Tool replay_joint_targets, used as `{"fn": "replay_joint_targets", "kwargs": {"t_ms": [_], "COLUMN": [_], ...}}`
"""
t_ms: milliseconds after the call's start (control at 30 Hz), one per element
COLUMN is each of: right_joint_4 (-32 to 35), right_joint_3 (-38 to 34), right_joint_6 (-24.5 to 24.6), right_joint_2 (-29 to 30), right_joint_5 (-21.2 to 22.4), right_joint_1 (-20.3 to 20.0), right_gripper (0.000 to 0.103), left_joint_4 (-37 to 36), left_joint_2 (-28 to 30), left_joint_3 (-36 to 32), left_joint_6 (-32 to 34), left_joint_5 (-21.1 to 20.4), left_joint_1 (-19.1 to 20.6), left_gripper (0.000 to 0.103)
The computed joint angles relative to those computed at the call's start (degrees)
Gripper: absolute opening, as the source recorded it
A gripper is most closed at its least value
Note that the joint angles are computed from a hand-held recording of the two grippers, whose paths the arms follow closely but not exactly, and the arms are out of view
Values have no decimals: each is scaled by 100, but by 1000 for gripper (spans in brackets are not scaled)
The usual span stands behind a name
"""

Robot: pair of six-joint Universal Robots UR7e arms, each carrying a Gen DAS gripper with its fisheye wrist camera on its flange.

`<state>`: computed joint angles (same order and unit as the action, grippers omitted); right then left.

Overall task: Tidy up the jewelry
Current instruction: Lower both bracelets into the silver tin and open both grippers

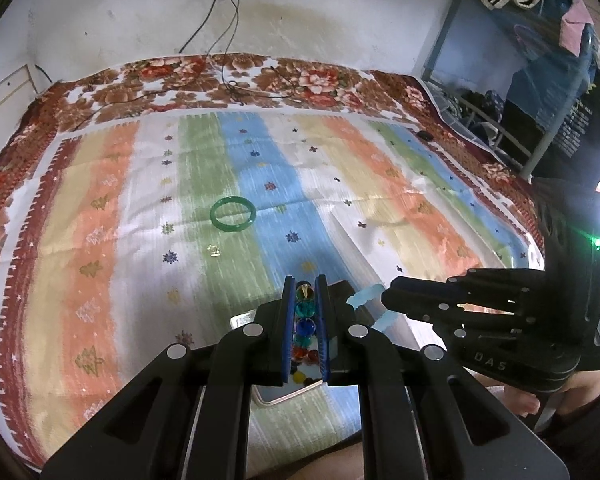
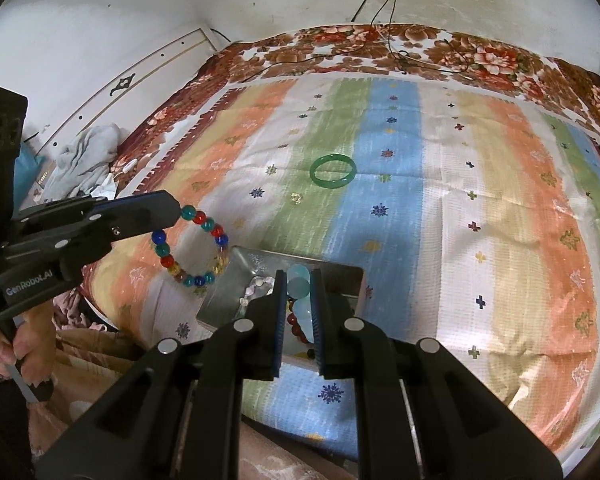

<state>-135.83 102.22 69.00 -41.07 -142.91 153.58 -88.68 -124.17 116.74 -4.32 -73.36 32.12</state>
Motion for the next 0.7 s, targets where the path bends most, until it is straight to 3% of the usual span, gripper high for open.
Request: {"fn": "replay_joint_targets", "kwargs": {"t_ms": [233,300,333,700], "right_joint_4": [-161,-165,-260,-480], "right_joint_3": [5,-7,16,226], "right_joint_6": [-171,-107,-124,-23], "right_joint_2": [42,53,49,-78], "right_joint_5": [-20,-133,-176,-61], "right_joint_1": [-28,-10,-7,-331], "right_gripper": [15,41,46,47], "left_joint_4": [86,85,70,-189], "left_joint_2": [57,75,76,311], "left_joint_3": [18,40,47,75], "left_joint_6": [18,-1,10,145], "left_joint_5": [-38,32,23,289], "left_joint_1": [54,63,74,351], "left_gripper": [10,26,38,41]}}
